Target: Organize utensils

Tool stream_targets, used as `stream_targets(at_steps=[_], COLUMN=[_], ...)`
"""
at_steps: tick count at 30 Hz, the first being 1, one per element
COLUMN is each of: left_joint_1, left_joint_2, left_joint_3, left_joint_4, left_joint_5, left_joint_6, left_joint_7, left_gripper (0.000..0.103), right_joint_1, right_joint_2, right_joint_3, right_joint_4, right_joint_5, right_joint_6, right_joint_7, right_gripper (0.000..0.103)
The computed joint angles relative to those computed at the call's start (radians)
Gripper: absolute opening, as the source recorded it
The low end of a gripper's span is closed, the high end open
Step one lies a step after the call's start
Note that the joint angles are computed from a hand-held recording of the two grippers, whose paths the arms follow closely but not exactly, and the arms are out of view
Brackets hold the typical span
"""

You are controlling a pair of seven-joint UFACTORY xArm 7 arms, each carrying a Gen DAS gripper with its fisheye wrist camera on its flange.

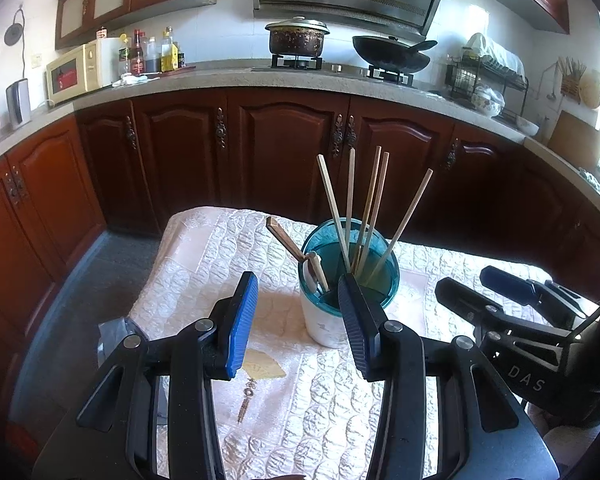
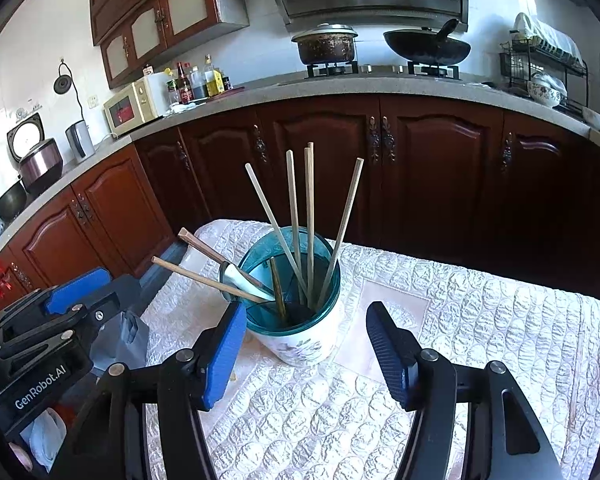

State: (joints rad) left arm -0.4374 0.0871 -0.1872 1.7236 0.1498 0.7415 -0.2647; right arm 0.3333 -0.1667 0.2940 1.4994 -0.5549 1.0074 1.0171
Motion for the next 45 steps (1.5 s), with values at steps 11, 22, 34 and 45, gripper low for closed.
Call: stream_targets(at_steps=[11, 22, 34, 45], left_joint_1=[0.003, 0.003, -0.001, -0.007], left_joint_2=[-0.011, -0.009, 0.007, 0.012], left_joint_3=[0.0, 0.001, 0.003, 0.005], left_joint_4=[-0.018, -0.013, 0.004, 0.007], left_joint_5=[0.015, 0.03, 0.035, 0.043], left_joint_6=[-0.012, -0.008, 0.006, 0.014], left_joint_7=[-0.009, -0.015, -0.016, -0.02], left_gripper=[0.041, 0.041, 0.041, 0.041], right_joint_1=[0.018, 0.026, 0.037, 0.045], right_joint_2=[0.026, 0.038, 0.06, 0.068], right_joint_3=[-0.003, -0.015, -0.027, -0.032], right_joint_4=[0.029, 0.028, 0.05, 0.057], right_joint_5=[0.001, 0.009, 0.011, 0.014], right_joint_6=[0.039, 0.029, 0.033, 0.036], right_joint_7=[-0.007, -0.011, -0.026, -0.03], right_gripper=[0.061, 0.061, 0.061, 0.061])
